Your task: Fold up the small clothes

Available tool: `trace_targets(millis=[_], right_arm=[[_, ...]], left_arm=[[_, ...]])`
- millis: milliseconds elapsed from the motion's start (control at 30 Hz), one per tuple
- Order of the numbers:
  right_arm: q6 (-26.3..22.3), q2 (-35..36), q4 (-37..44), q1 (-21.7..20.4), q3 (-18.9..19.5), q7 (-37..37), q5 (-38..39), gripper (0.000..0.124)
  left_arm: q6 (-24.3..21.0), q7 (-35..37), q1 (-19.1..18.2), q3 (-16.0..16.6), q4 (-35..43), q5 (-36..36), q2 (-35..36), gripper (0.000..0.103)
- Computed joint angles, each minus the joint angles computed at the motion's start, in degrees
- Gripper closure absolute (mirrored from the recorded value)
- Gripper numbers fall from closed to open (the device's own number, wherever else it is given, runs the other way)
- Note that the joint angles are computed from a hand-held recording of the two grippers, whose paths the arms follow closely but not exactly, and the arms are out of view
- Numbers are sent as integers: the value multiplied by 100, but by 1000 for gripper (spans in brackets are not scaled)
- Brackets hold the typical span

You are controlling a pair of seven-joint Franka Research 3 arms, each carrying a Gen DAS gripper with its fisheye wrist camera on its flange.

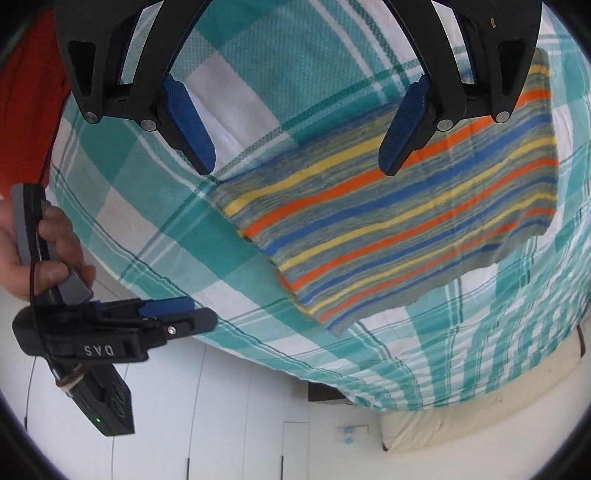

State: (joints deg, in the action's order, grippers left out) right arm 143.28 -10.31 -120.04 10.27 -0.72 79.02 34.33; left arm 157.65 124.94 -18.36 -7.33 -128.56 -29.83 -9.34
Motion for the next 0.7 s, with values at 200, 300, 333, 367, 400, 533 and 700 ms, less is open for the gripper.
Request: trace_targets(millis=[200, 300, 333, 367, 400, 533, 700], right_arm=[[-1901, 2228, 2620, -352, -57, -320, 309, 55], [-2332, 3103, 3548, -590, 159, -76, 549, 57], [-2366, 3319, 3765, -630, 238, -14, 606, 61], [-2350, 3494, 3950, -647, 310, 26, 627, 79], [-2179, 3581, 4043, -563, 300, 198, 438, 97], [-1663, 3506, 4147, -333, 378, 516, -98, 116], [-1851, 3774, 5076, -112, 699, 403, -109, 116]], left_arm=[[-85, -280, 56, -486, 700, 567, 1094, 15], [182, -159, 171, -674, 694, 413, 1130, 38], [272, -377, 196, -688, 708, 551, 1152, 66], [293, -618, 228, -690, 754, 705, 1187, 93], [277, -759, 201, -619, 810, 664, 1218, 93], [127, -98, 544, -632, 688, -1227, 755, 95], [-240, 178, 700, 202, 133, -2675, -266, 95]])
